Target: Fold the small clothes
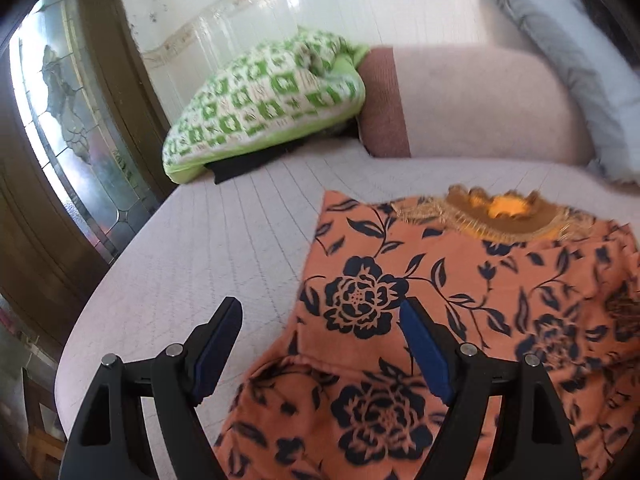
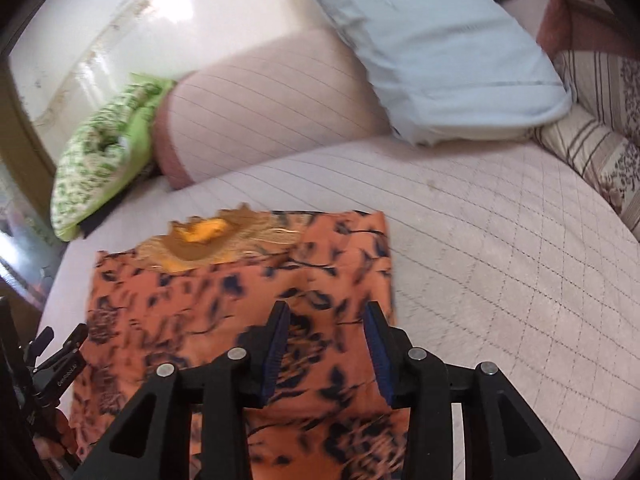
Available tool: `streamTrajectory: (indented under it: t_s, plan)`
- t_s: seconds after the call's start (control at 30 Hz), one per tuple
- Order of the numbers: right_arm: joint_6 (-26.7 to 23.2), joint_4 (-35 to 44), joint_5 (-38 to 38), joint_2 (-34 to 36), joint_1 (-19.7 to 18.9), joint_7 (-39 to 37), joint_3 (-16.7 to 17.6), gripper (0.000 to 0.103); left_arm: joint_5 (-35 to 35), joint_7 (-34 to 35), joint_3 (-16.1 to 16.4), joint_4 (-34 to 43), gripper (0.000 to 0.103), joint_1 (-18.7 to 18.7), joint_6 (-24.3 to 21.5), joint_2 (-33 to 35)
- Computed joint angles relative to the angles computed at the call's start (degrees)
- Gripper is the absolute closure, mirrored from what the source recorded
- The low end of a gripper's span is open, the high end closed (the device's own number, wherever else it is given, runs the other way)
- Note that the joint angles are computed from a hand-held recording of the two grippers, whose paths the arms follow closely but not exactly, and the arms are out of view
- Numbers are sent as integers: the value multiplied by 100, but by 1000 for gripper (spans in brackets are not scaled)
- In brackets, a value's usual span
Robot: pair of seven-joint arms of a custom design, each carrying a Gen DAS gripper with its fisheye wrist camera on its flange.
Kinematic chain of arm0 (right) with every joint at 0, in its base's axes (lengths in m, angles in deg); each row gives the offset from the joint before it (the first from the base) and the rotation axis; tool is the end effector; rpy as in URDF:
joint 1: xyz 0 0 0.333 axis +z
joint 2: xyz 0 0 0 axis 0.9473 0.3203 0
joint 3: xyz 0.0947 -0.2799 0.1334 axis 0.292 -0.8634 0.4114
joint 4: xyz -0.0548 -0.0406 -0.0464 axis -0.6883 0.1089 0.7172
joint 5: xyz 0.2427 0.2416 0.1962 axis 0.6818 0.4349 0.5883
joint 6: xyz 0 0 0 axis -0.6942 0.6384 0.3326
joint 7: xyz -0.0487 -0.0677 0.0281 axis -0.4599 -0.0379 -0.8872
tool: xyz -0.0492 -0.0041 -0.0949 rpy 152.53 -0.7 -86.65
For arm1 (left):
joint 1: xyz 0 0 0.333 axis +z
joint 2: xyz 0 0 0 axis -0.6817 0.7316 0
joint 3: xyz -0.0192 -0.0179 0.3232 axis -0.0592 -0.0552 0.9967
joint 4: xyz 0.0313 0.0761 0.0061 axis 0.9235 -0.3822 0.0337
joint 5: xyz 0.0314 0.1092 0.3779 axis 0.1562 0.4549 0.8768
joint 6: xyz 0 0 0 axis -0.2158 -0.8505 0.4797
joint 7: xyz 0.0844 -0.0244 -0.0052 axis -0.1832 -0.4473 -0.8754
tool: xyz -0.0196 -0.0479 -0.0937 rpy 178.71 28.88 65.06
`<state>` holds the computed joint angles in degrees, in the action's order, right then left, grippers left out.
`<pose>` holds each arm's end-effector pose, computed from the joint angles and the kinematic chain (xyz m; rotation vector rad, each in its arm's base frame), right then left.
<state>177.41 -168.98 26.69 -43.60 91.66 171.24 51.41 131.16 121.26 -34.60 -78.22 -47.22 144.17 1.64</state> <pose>0.6845 0.2513 0.5598 -1.5532 1.9109 -0.4587 0.5710 -0.1508 0.5788 -1.6660 1.5576 -0.4607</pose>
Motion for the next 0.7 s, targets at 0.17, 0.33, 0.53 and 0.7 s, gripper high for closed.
streamTrajectory:
  t_s: [0.17, 0.33, 0.53, 0.7]
  plan:
    - [118, -234, -239, -241, 214, 296, 5, 61, -431, 178, 24, -465, 21, 96, 310, -479]
    - [331, -686, -300, -542, 290, 463, 117, 61, -705, 320, -21, -932, 21, 296, 772, -905]
    - [430, -1060, -478, -797, 408, 890, 150, 61, -1310, 957, -77, -1260, 21, 367, 1339, -1180]
    - [402, -1442, -918, -1131, 443, 1611, 113, 58, -1755, 1515, -204, -1409, 21, 318, 1639, -1293]
